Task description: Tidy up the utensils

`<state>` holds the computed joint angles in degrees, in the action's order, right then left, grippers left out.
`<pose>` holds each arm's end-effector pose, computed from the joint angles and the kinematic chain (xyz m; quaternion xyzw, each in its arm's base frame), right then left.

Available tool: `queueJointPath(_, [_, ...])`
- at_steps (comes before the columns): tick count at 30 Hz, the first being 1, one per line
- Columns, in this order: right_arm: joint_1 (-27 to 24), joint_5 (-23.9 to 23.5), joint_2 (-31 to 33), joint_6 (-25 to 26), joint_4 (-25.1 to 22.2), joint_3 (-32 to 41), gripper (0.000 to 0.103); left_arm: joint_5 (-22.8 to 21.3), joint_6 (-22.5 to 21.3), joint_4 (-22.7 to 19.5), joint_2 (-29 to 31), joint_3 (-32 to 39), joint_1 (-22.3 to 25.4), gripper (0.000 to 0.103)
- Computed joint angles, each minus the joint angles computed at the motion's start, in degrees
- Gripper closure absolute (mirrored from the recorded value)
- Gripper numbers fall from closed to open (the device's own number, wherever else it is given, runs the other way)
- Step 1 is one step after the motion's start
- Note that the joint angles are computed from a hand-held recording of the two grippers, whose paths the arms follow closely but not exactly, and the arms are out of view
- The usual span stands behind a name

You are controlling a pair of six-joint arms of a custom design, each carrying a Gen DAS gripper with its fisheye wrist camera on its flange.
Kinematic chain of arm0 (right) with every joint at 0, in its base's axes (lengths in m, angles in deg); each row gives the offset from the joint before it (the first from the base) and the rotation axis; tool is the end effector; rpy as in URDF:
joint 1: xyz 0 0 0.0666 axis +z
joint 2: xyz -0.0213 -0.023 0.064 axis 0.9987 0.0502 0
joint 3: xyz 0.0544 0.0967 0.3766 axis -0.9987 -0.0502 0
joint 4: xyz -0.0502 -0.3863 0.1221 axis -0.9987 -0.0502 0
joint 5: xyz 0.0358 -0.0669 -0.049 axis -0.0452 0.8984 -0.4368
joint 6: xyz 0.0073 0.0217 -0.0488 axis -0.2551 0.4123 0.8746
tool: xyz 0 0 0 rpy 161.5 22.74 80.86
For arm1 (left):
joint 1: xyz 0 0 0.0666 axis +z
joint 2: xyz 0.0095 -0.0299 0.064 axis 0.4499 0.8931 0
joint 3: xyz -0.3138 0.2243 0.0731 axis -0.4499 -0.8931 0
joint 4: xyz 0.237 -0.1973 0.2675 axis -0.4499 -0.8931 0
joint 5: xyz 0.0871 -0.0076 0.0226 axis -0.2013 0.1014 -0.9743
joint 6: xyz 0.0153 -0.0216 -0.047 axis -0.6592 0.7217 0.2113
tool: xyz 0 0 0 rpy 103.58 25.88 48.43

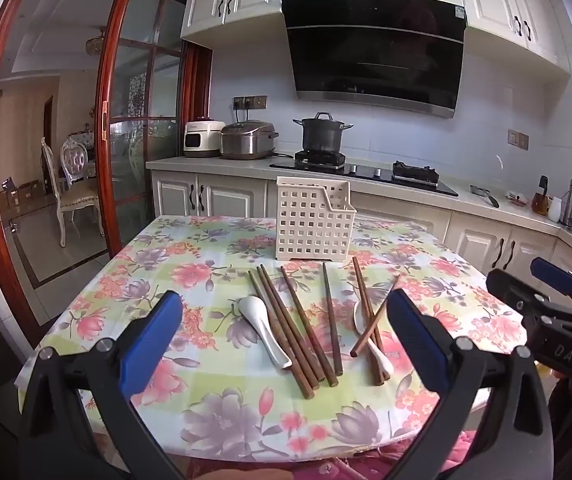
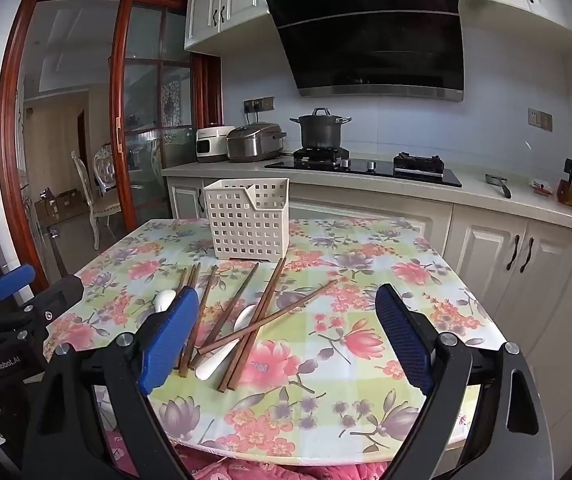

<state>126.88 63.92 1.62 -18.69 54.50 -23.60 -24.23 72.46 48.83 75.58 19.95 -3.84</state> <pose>0.3382 0.2453 0.4014 0.1288 0.8158 -0.0694 0.5596 0.4239 -0.2482 0.3837 0.1664 0.8009 -0.1462 0.5563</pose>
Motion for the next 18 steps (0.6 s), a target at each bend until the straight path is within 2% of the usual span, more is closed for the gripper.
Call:
queueJointPath(6, [-0.17, -0.41, 0.26, -0.53, -0.72, 0.26, 0.018, 0.08, -0.94, 1.41, 0.15, -0.97, -0.01, 0.004])
queueJointPath(18, [-0.77, -0.98, 0.69, -0.81, -0.34, 0.42, 0.018, 0.20, -0.76, 0.85, 0.16, -0.27, 0.10, 0.004])
